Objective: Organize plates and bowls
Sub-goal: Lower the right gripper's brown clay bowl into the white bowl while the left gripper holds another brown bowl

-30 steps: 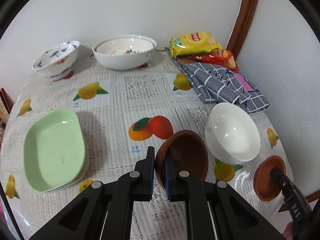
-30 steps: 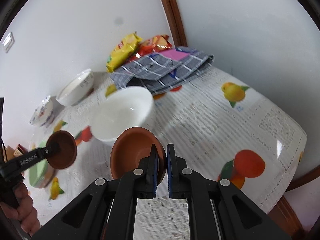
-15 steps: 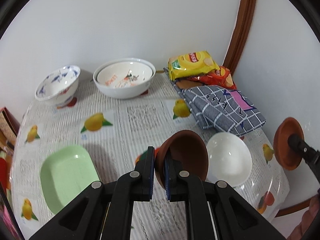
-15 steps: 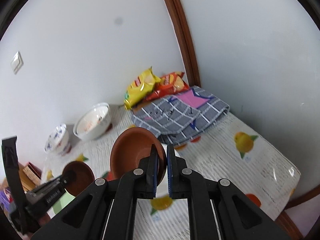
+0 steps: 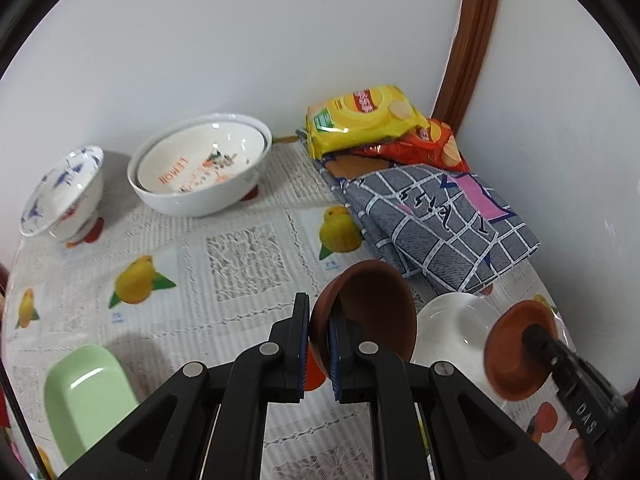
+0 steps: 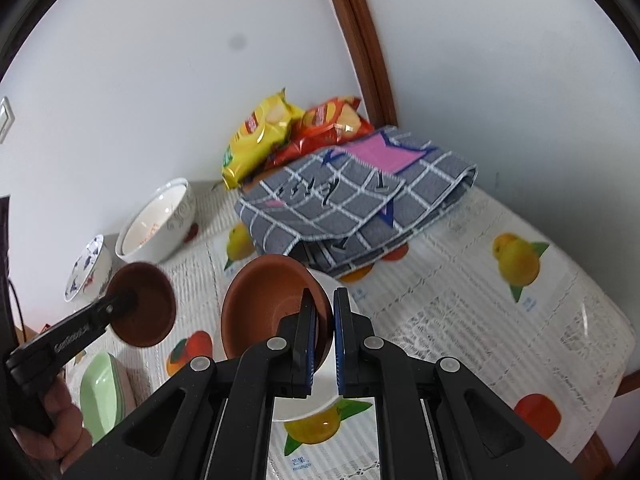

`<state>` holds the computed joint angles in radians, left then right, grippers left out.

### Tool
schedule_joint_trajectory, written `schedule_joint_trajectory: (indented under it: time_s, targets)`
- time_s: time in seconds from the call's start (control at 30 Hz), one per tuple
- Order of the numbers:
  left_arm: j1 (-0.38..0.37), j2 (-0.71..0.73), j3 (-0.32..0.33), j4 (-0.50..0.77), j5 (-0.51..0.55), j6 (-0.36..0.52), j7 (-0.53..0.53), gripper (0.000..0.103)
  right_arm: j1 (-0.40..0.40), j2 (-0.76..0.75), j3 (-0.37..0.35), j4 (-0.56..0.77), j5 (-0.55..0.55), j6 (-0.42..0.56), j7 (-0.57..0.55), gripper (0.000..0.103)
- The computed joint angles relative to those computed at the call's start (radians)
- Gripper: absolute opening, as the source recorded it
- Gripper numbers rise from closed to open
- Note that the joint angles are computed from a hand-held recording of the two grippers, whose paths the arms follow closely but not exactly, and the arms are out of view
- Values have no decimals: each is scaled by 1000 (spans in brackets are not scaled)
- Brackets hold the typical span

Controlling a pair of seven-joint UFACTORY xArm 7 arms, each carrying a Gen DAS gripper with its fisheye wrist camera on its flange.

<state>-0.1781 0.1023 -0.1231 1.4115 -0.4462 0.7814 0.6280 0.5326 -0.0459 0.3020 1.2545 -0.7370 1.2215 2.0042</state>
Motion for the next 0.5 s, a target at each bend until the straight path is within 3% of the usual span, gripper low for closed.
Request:
schedule_joint_trajectory:
  time_s: [0.3,0.5]
  targets:
    - [3,36,-6,9,11,-11,5,9,29,108,-32,77,36,9,-96,8]
    - [12,34,-4,6,7,-5,14,9,52,109,-52,72,50,45,-99,8]
